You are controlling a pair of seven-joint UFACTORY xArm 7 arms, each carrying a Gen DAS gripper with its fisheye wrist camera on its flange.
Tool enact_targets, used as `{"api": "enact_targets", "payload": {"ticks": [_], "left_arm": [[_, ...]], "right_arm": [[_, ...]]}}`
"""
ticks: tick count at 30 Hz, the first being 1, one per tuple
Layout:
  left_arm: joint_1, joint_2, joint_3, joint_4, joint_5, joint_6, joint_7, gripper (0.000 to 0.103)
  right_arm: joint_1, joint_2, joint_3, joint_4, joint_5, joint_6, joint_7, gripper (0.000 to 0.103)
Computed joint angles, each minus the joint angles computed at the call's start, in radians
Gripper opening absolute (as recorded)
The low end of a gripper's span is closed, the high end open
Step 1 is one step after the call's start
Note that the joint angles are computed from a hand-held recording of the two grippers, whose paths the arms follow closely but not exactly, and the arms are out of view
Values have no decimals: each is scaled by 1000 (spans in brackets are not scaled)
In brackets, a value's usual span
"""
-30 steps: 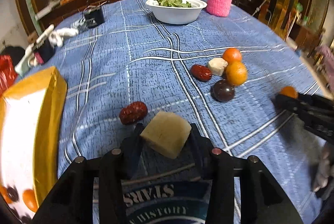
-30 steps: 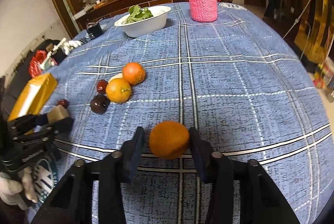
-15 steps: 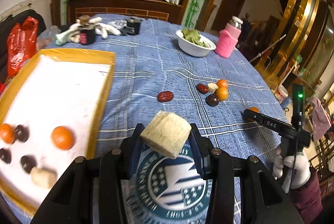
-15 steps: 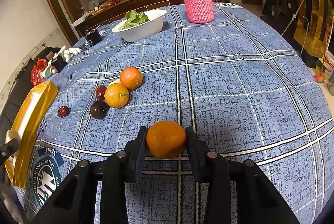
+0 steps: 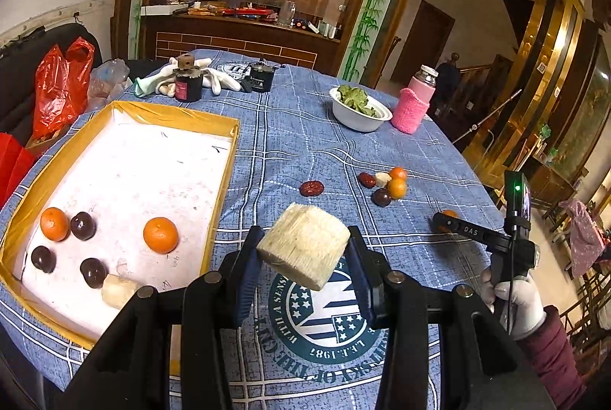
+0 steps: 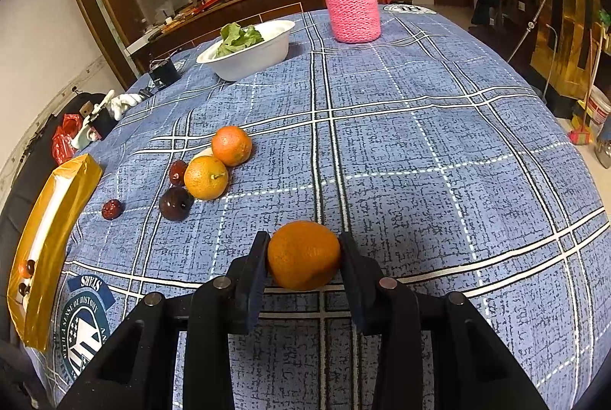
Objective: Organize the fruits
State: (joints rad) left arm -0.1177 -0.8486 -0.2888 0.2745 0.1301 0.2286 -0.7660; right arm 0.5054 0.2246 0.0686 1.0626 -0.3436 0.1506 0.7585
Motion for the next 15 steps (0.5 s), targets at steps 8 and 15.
{"api": "enact_targets", "payload": {"ticks": [8,15], "left_arm": [[-22,0,20,-12,-19,-11,-2,42],[-28,-6,29,-18,-29,-13,2,42]], "right_arm": [[22,-10,-26,-5,-62,16,75,39],[10,-11,-13,-6,-76,17,88,39]]}}
